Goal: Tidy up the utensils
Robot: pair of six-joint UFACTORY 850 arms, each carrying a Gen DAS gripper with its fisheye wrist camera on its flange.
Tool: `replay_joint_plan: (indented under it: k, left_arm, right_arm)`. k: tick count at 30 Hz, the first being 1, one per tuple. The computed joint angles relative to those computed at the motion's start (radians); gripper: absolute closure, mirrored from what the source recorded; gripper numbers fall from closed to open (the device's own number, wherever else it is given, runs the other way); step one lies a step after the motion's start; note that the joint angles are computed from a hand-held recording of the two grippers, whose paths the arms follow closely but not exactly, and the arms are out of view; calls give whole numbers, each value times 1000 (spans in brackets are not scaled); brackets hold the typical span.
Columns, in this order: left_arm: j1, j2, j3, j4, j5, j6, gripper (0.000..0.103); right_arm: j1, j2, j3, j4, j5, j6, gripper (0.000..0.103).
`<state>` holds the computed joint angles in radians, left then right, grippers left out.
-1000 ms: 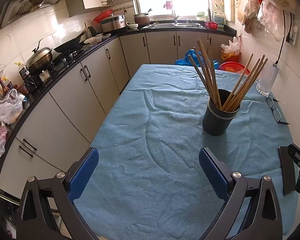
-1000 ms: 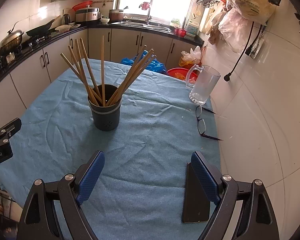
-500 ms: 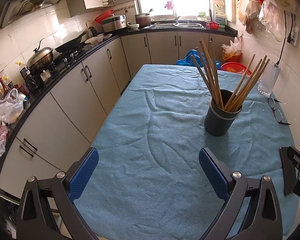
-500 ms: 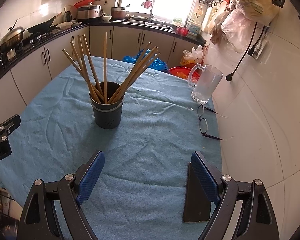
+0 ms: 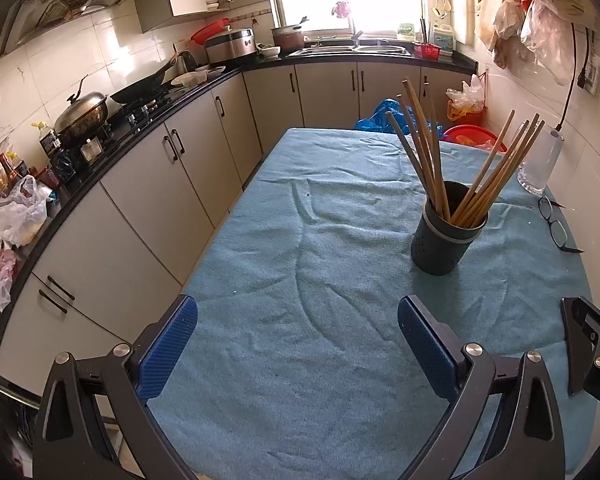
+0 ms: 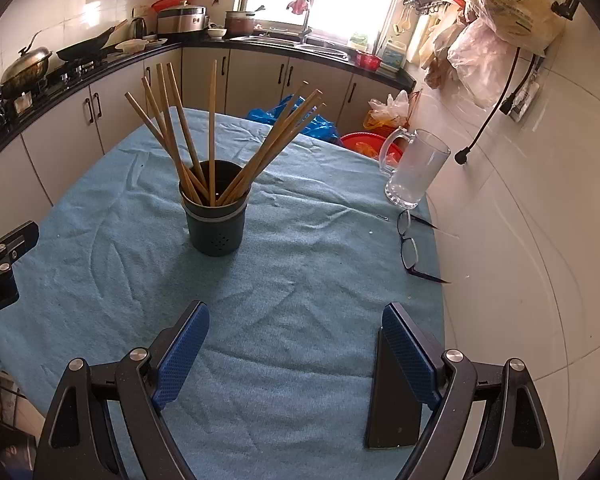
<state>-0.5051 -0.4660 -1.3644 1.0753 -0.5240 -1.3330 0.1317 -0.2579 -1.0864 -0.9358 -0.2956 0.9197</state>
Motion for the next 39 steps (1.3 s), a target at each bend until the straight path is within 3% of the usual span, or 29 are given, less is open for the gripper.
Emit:
replay_joint_plan:
  k: [39]
  left_arm:
    - [3, -53, -70, -40, -4, 61, 3]
  right_arm:
    - [-23, -23, -21, 57, -3, -66, 12]
